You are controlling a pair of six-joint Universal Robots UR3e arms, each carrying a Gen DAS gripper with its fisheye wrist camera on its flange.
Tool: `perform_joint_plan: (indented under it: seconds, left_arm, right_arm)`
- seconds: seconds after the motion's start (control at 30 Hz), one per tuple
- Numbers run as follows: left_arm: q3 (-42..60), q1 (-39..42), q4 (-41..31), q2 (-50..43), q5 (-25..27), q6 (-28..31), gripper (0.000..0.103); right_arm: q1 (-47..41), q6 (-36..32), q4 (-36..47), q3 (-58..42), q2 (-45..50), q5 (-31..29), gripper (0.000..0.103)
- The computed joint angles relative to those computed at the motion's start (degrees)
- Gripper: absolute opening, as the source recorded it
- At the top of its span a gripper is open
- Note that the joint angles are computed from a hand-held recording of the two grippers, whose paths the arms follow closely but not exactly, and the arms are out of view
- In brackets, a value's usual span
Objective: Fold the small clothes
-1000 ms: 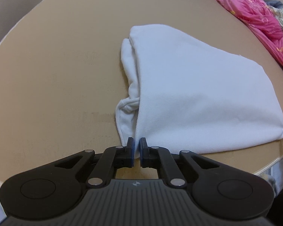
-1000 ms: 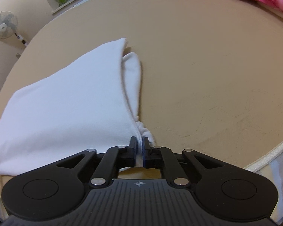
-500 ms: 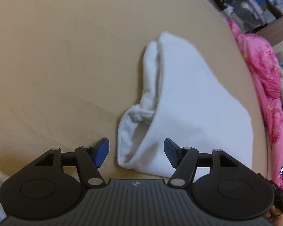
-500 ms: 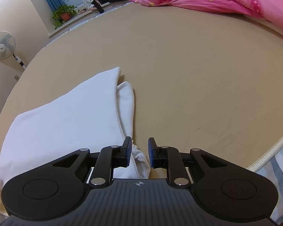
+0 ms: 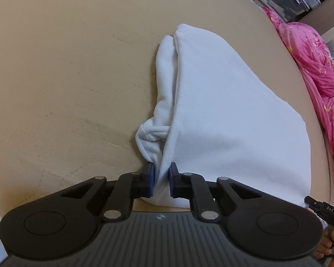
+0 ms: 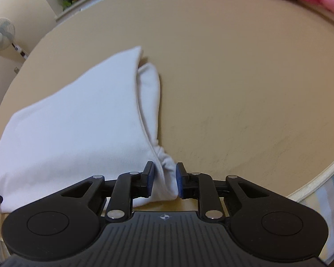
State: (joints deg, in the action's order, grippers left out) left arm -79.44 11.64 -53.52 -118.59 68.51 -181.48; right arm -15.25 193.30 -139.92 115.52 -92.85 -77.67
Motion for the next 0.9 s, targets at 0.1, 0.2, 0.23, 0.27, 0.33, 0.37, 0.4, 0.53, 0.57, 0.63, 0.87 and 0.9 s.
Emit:
perform_joint_plan:
  seconds: [0.1, 0.2, 0.23, 0.27, 0.33, 0.37, 0.4, 0.53, 0.57, 0.63, 0.87, 0.9]
  left_arm:
    - [-1.8, 0.4, 1.3, 1.3, -0.7, 0.0, 0.008]
    - [-3.2, 0.9, 2.3, 3.0, -1.8, 0.1, 0.007]
    - [-4.1, 1.3, 2.9, 4.0, -2.4, 0.3, 0.007]
    - [-5.5, 2.0, 3.9, 5.3, -3.2, 0.4, 0.007]
    - [-8.7, 3.7, 5.6, 8.6, -5.5, 0.6, 0.007]
    - [-10.8, 5.2, 6.4, 10.8, -7.4, 0.8, 0.006]
    - [-12.7, 6.6, 6.4, 13.0, -9.3, 1.5, 0.006]
    - [-16.7, 8.9, 0.6, 18.7, -8.1, 5.1, 0.006]
    - [-16.8, 9.1, -1.4, 19.0, -7.7, 5.3, 0.006]
    - [-16.1, 8.5, -3.0, 18.5, -6.4, 6.0, 0.007]
    - [-14.1, 3.9, 1.2, 16.6, -0.7, 4.8, 0.007]
    - [-13.3, 2.1, 1.9, 16.6, 1.2, 4.1, 0.006]
  right_arm:
    - [1.5, 0.1, -0.7, -0.6, 1.5, -0.8, 0.025]
    - [1.5, -0.8, -2.1, -0.3, 2.1, 1.1, 0.003]
    - [2.1, -0.7, -2.6, -0.5, 2.2, 0.4, 0.003]
    - [2.3, -0.8, -3.0, -0.3, 2.0, 0.2, 0.003]
    - [1.2, 0.9, -5.4, 1.6, -0.3, 1.4, 0.003]
    - [0.2, 1.5, -6.3, 2.8, -2.0, 2.6, 0.003]
    - [-1.2, 1.8, -6.7, 4.1, -4.0, 4.4, 0.003]
    - [-6.3, -1.7, 0.4, 6.3, -10.2, 10.7, 0.003]
    - [-6.8, -3.5, 3.7, 5.6, -10.0, 11.2, 0.003]
    - [-5.4, -6.1, 8.0, 3.5, -7.7, 9.1, 0.003]
    - [-3.9, -4.4, 3.2, 3.9, -8.6, 2.3, 0.011]
    - [-4.5, -3.5, 1.7, 4.6, -9.6, 1.6, 0.015]
